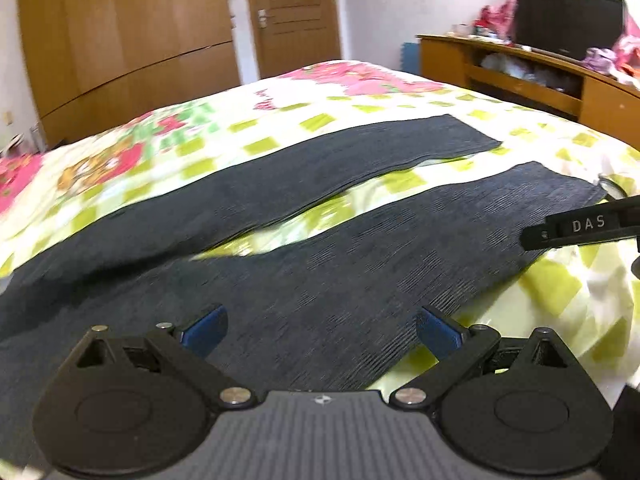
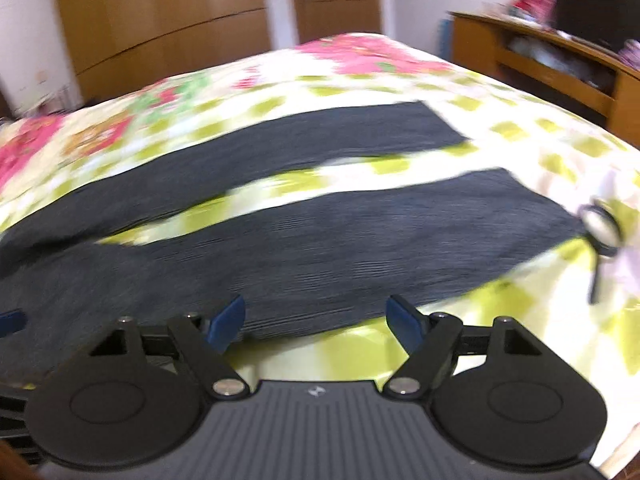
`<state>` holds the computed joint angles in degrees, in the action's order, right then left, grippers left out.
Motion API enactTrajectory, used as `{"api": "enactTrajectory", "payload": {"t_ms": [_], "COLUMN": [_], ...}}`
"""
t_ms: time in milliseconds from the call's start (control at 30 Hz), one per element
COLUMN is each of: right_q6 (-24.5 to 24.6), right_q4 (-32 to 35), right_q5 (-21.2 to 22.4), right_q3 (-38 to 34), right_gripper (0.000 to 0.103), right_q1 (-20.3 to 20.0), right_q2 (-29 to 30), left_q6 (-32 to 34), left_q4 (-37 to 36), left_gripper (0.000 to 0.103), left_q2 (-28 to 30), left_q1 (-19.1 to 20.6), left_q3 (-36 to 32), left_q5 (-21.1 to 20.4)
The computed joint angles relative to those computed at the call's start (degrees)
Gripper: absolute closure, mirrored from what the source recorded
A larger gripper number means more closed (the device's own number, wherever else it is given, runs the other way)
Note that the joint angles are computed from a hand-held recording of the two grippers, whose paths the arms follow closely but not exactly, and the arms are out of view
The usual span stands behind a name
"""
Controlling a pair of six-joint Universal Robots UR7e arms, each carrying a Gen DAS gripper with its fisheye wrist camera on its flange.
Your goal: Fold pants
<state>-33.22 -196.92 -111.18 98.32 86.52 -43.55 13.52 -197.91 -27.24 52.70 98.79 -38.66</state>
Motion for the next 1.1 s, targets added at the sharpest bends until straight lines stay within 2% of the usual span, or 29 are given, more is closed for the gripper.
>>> {"api": "enactTrajectory", "payload": {"t_ms": [133,233,300,433,500,633,667,767,933,1100], "right_q6": [7.12,13.35,14.95,16.45,17.99,18.61,19.05,21.12,20.7,22.94], "right_q4": [4.84,9.01,10.23,10.15,11.23,10.87,11.45,14.23,14.81,15.56], "right_q5": [-2.28,-1.93,-0.85,0.47,1.24,0.95,1.49,4.77,6.89,9.65], "right_q3": [-3.65,-5.69,-7.62,-10.37,-12.83,-15.43,-16.09,-15.97,-13.99,-14.2], "right_gripper": [0.035,0.039,0.043,0.043,0.049,0.09,0.095,0.097,0.096,0.099], "right_q1": [-2.72,-4.97,-5.99,-6.89,-7.29,-7.97,-8.32,-9.58,-10.29,-11.35], "right_q2": [-1.1,-1.88,-1.46,-0.53,0.61,1.79,1.82,0.41,-1.6,-2.13], "left_q6": [1.44,2.88,4.24,4.69,5.08,5.85,6.1,6.52,6.99,6.65], "left_q4": [3.5,5.98,6.67,8.57,9.53,11.73,12.03,12.68,14.78,16.84], "left_gripper": [0.0,0.0,0.0,0.0,0.0,0.0,0.0,0.0,0.0,0.0], "left_q2": [2.95,5.06,6.31,7.78,8.38,9.5,9.81,10.31,11.57,11.89], "left_q1": [0.9,1.27,1.27,1.06,1.03,0.76,0.63,0.35,0.18,0.18], "left_q3": [-5.41,-8.88,-10.56,-12.77,-13.69,-15.19,-15.52,-16.17,-18.22,-19.29], "left_q5": [-3.47,-5.09,-5.88,-6.73,-6.9,-7.09,-7.11,-7.75,-8.97,-10.75]}}
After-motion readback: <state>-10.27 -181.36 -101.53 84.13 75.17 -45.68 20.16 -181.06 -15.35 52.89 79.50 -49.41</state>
